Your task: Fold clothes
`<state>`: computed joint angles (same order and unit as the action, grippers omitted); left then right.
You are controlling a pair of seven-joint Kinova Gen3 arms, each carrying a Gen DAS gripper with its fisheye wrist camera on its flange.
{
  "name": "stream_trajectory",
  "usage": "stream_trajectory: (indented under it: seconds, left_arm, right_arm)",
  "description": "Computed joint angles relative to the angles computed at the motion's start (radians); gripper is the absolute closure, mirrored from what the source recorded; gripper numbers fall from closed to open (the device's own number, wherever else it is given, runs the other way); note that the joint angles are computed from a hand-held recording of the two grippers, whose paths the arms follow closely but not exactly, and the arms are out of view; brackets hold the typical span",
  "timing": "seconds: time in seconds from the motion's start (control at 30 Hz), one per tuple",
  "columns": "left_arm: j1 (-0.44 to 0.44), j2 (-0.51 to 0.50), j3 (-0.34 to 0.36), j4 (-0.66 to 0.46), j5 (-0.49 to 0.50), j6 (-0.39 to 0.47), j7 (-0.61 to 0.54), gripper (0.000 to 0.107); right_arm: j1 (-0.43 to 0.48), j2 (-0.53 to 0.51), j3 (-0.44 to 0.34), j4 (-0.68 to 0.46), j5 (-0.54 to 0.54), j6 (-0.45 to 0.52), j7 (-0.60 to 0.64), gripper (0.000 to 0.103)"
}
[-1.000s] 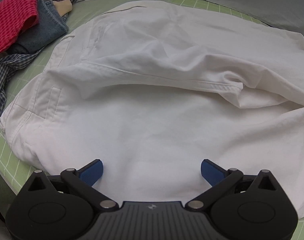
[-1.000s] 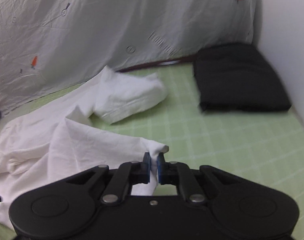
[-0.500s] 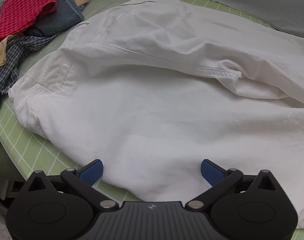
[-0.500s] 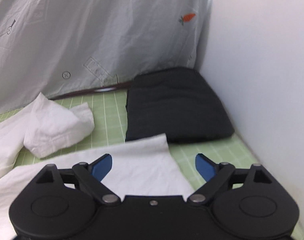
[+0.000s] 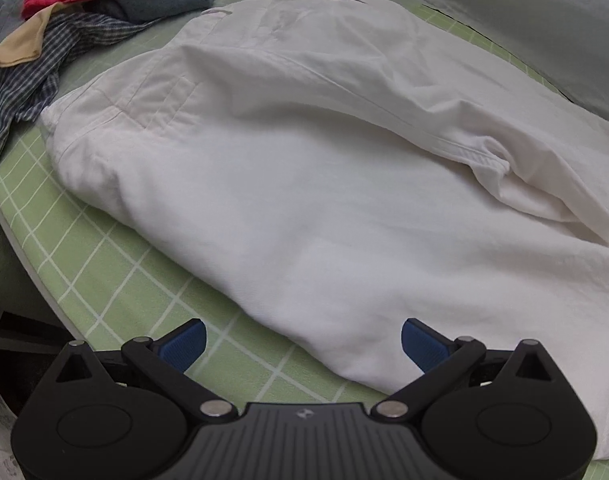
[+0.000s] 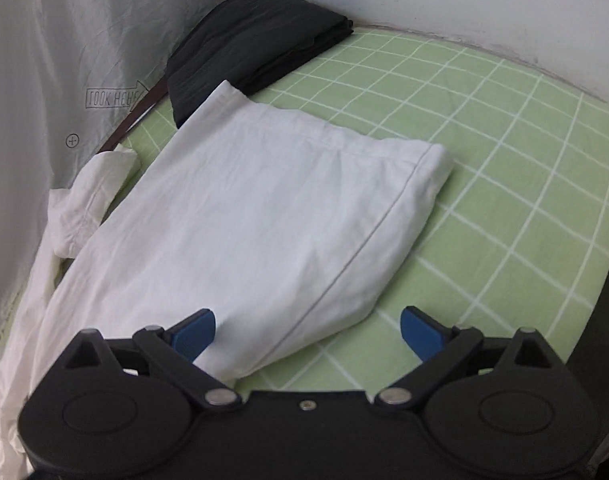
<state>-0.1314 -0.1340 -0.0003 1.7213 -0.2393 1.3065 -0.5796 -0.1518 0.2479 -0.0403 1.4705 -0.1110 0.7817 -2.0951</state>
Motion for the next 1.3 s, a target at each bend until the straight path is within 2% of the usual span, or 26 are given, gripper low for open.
stream_trajectory:
  seconds: [0.07, 0.17, 0.23, 0.3, 0.37, 0.43, 0.5, 0.6, 0.67, 0.7, 0.73, 0.83, 0.9, 1.07, 1.17, 1.3]
  left_arm:
    - [-0.014, -0.026, -0.01, 0.015, -0.013, 0.004, 0.015, 0.01]
    - [-0.05, -0.064, -0.029, 0.046, -0.034, 0.003, 0.042, 0.013]
    - [-0.085, -0.087, -0.057, 0.065, -0.038, -0.009, 0.045, 0.015]
    - [-0.122, -0.111, -0.088, 0.088, -0.037, -0.038, 0.037, 0.015]
    - [-0.163, -0.123, -0.122, 0.106, -0.034, -0.073, 0.022, 0.016]
    - [-0.202, -0.126, -0.156, 0.115, -0.028, -0.108, -0.008, 0.016]
    - [-0.242, -0.122, -0.19, 0.127, -0.013, -0.151, -0.029, 0.022]
    - [-0.301, -0.11, -0.246, 0.138, 0.037, -0.222, -0.072, 0.032]
    - [-0.331, -0.102, -0.253, 0.144, 0.045, -0.26, -0.092, 0.043]
    - [-0.343, -0.093, -0.255, 0.142, 0.05, -0.27, -0.102, 0.05]
    - [-0.353, -0.086, -0.255, 0.142, 0.055, -0.277, -0.108, 0.054]
    - [-0.375, -0.084, -0.238, 0.153, 0.047, -0.315, -0.106, 0.072]
    - [-0.376, -0.085, -0.226, 0.14, 0.038, -0.323, -0.119, 0.085]
    - [-0.365, -0.096, -0.169, 0.018, -0.041, -0.281, -0.127, 0.09]
    - [-0.348, -0.116, -0.148, -0.051, -0.103, -0.257, -0.182, 0.09]
    - [-0.351, -0.126, -0.202, 0.011, -0.069, -0.27, -0.244, 0.089]
  right_arm:
    - [0.0, 0.002, -0.007, -0.005, -0.019, 0.003, -0.001, 0.002]
    - [0.017, 0.006, -0.053, -0.013, 0.017, 0.001, -0.077, 0.002]
    - [-0.021, 0.008, -0.016, -0.016, 0.037, -0.004, -0.159, 0.002]
    - [-0.099, 0.017, 0.077, -0.028, 0.054, -0.002, -0.24, 0.003]
    - [-0.17, 0.047, 0.148, -0.073, 0.116, 0.035, -0.321, 0.004]
    - [-0.174, 0.081, 0.152, -0.127, 0.164, 0.069, -0.377, 0.008]
    - [-0.133, 0.111, 0.105, -0.175, 0.214, 0.095, -0.445, 0.013]
    - [-0.078, 0.124, 0.074, -0.187, 0.179, 0.073, -0.493, 0.034]
    - [-0.045, 0.132, 0.06, -0.193, 0.136, 0.058, -0.503, 0.057]
    - [-0.04, 0.139, 0.058, -0.204, 0.131, 0.067, -0.491, 0.065]
    - [-0.037, 0.144, 0.053, -0.215, 0.132, 0.075, -0.477, 0.085]
    - [-0.067, 0.115, 0.066, -0.197, 0.176, 0.034, -0.488, 0.094]
    - [-0.094, 0.081, 0.074, -0.194, 0.224, 0.004, -0.495, 0.095]
    - [-0.131, -0.005, 0.067, -0.207, 0.318, -0.056, -0.516, 0.097]
    - [-0.18, -0.05, 0.084, -0.221, 0.404, -0.016, -0.495, 0.097]
    - [-0.187, -0.039, 0.034, -0.187, 0.498, 0.127, -0.342, 0.097]
